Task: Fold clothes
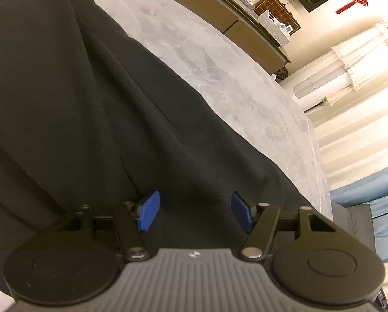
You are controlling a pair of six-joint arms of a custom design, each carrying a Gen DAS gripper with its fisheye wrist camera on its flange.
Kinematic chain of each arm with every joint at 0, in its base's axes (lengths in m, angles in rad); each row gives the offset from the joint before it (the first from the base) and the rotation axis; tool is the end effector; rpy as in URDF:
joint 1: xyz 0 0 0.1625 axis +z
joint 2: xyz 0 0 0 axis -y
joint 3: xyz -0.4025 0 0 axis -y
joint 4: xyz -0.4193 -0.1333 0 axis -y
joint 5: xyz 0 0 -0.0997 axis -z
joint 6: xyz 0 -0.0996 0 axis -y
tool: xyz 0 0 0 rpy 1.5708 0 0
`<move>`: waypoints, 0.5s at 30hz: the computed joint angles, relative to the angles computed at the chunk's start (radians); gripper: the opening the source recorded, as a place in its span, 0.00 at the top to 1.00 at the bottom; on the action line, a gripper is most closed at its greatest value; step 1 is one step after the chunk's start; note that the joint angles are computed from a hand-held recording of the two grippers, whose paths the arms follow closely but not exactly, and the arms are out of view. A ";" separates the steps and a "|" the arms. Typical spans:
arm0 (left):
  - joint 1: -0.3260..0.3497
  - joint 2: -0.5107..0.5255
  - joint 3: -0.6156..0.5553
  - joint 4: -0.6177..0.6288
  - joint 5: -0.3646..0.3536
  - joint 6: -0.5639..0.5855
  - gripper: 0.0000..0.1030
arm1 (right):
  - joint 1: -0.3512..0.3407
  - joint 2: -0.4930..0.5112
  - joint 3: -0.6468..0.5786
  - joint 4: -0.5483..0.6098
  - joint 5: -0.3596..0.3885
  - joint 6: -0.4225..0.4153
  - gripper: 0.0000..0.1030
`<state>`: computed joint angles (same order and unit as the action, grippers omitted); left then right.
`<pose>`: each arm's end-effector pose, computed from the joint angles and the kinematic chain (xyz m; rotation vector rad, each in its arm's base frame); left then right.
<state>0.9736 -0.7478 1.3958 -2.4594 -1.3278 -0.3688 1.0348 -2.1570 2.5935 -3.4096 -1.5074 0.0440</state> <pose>-0.2913 -0.7080 0.1130 0.2977 2.9843 -0.4911 -0.0189 -0.3052 0.4022 -0.5764 -2.1390 1.8305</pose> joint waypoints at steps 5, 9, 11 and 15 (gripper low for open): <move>-0.007 -0.018 0.026 -0.013 -0.020 0.028 0.39 | 0.053 0.030 -0.024 0.098 -0.168 -0.019 0.46; -0.017 -0.025 0.040 -0.004 -0.037 0.063 0.39 | 0.097 0.097 -0.043 0.131 -0.237 -0.104 0.55; -0.025 -0.026 0.050 -0.008 -0.074 0.097 0.39 | 0.098 0.100 -0.043 0.133 -0.194 -0.139 0.92; -0.047 -0.022 0.073 0.006 -0.184 0.192 0.32 | 0.051 0.061 -0.028 0.134 -0.022 -0.131 0.95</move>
